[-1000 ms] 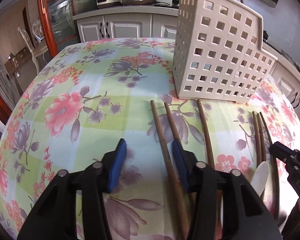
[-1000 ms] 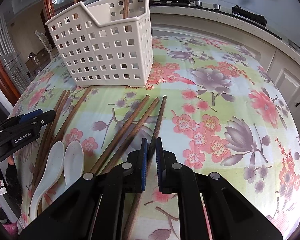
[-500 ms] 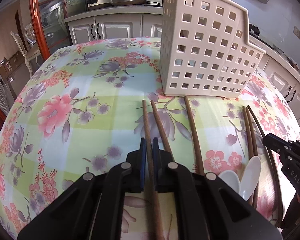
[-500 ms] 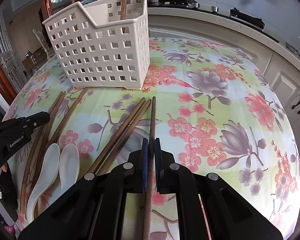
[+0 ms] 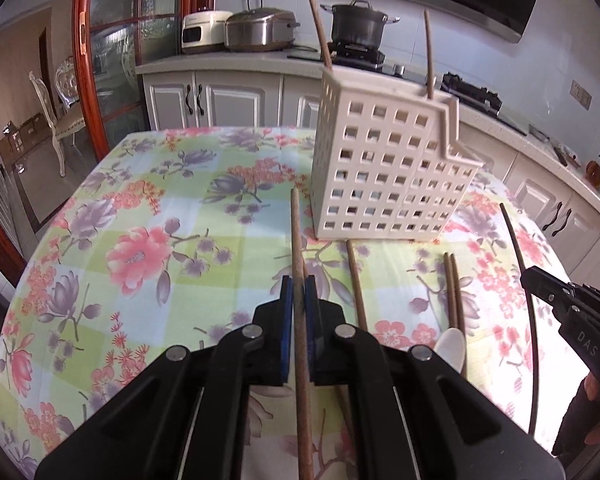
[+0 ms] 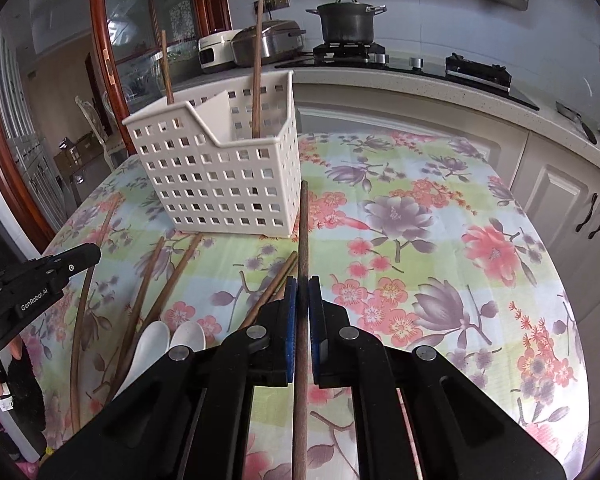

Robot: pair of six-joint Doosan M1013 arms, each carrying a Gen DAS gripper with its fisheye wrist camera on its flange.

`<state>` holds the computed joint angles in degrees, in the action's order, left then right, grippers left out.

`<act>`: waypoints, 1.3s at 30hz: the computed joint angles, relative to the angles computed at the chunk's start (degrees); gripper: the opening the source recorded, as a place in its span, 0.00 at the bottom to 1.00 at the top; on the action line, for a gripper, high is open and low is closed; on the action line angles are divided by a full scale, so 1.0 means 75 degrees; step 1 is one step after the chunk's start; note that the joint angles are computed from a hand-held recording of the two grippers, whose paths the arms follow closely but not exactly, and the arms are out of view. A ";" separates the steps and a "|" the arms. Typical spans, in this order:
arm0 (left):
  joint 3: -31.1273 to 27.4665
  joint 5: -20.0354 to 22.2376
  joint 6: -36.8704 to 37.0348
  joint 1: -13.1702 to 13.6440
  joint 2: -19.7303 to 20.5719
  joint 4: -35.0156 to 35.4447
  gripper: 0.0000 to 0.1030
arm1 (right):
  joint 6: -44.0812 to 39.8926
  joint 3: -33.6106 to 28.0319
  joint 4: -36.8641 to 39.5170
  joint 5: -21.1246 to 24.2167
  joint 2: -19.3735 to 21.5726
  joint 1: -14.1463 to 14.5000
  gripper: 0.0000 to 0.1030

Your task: Organize utensils

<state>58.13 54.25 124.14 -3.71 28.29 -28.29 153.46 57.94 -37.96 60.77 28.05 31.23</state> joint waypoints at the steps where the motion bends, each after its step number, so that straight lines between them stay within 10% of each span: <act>1: 0.0056 -0.0072 0.0069 0.0012 -0.0055 -0.0075 0.06 | 0.0022 -0.0002 -0.0070 -0.0009 -0.0020 0.0022 0.06; 39: 0.1545 -0.1393 0.2751 0.0474 -0.1483 -0.3167 0.06 | 0.0399 0.0070 -0.2135 -0.0479 -0.0510 0.0862 0.06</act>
<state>69.72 43.80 144.77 -0.15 17.17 -52.04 156.45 58.46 -53.97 57.18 24.23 37.70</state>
